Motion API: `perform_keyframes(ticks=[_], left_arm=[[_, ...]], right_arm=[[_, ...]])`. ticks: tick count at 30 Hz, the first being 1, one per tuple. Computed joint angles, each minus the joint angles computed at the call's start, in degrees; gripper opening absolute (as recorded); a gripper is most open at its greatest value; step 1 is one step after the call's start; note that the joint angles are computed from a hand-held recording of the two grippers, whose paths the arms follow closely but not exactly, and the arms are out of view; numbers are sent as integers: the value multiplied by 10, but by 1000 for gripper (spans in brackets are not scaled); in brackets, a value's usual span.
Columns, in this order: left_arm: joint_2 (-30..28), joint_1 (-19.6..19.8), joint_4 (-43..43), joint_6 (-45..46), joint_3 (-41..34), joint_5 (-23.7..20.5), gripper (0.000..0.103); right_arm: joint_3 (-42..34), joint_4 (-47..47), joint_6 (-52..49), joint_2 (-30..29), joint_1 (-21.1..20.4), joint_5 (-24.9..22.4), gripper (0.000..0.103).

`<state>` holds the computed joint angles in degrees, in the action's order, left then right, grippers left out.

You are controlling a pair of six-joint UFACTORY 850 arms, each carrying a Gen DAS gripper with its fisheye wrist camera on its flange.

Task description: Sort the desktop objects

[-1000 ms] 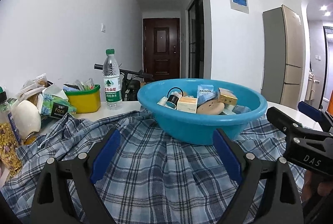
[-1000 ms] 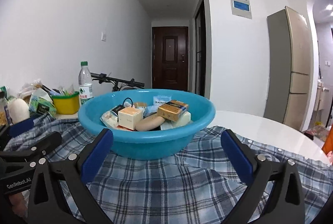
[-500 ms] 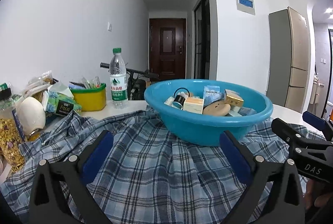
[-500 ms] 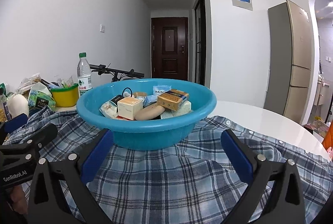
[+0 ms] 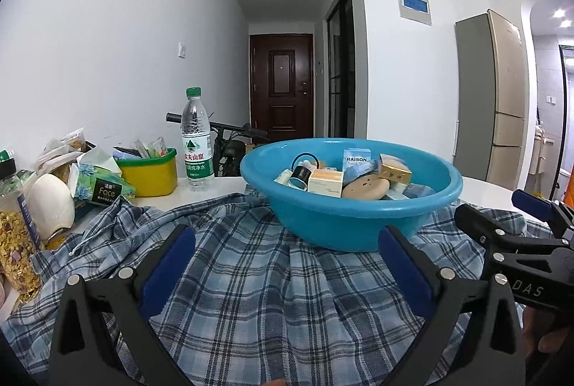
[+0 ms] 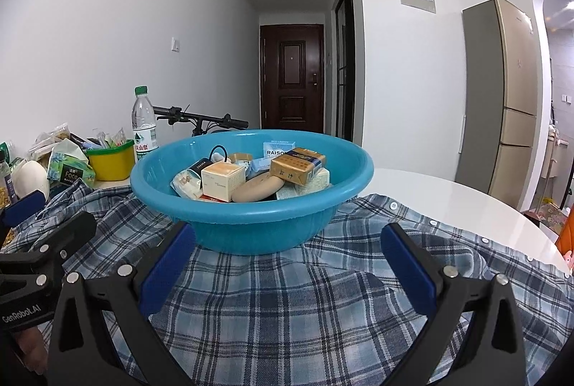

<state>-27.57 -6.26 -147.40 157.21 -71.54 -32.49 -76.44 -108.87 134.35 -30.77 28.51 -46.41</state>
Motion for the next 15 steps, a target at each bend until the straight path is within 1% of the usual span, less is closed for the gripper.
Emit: perform_keyframes(ticks=[3,15], left_arm=[[0,-2,-5,2,-1,6,103],[0,-3,-6,3,-1,5,103]], right_arm=[[-1,2,-2,-1,0,1,103],[-1,3,-2,0,0,3,103]])
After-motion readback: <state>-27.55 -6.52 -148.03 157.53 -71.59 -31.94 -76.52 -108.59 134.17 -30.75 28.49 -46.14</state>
